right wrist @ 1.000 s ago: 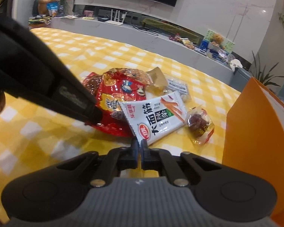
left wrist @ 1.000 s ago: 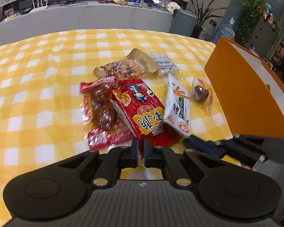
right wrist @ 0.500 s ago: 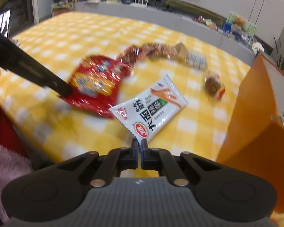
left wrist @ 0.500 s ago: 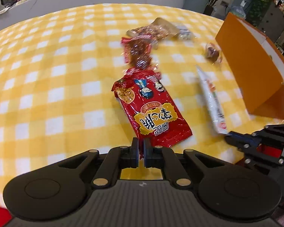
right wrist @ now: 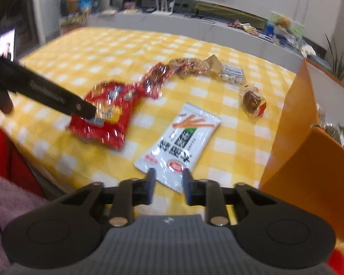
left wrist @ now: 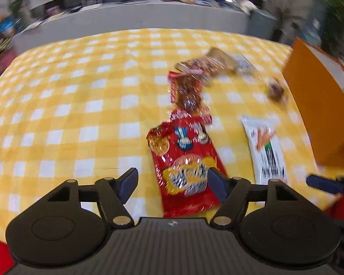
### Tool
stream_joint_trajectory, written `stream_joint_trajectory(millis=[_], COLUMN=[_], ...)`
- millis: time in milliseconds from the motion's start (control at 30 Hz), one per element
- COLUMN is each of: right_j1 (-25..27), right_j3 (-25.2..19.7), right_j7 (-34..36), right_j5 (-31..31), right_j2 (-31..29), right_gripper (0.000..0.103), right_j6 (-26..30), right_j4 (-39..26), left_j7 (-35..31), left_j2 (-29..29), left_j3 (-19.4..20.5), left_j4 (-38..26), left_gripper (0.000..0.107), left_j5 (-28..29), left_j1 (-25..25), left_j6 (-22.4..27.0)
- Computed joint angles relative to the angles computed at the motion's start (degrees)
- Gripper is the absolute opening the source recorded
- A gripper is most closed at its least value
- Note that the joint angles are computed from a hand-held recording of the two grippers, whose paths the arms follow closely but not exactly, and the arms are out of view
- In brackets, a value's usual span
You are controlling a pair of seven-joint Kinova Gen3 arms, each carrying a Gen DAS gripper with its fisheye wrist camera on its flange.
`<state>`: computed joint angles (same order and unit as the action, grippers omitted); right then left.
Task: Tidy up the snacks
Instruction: 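Grasp the red bag with left gripper while right gripper grasps white stick packet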
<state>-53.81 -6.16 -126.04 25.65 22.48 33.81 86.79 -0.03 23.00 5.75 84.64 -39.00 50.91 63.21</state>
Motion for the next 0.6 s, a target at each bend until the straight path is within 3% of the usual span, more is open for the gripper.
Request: stream_joint_trajectory(millis=[33,133,200,267,600], right_j1=[-0.35,-1.04,-1.16,-1.46,-3.09], right_j3=[0.83,2.19,2.57,3.01,5.15], right_j7=[-2.24,-6.23,-7.82,-9.16,-12.74], right_j5=[-0.20,-0.43,-0.30,0.04,1.59], right_j2=[0.25,2.12,2.88,3.53,8.37], right_gripper=[0.056,0.057,0.060,0.076,0.077], right_j6=[-0.38,1.15,0.94,0.43,2.89], right_j4=[-0.27,-3.05,-3.95,-4.51,-9.04], left_j7=[1.96,6.81,6.10,4.27,-3.27], left_j2=[0.32,1.17,3.23,5.43,9.29], left_j3=[-0.43,-1.24,-1.51,-1.86,-2.74], left_j4=[-0.25,-0.72,-3.06,-5.90,-10.78], left_gripper=[0.082,0.085,0.086,0.086,0.092], left_j5=[0.06,0.39,-0.44,-0.71,3.79], left_j1=[0.09,0.12,0.89,1.49,0.17], left_j6=[-0.54,-2.37,0.04,2.92,3.16])
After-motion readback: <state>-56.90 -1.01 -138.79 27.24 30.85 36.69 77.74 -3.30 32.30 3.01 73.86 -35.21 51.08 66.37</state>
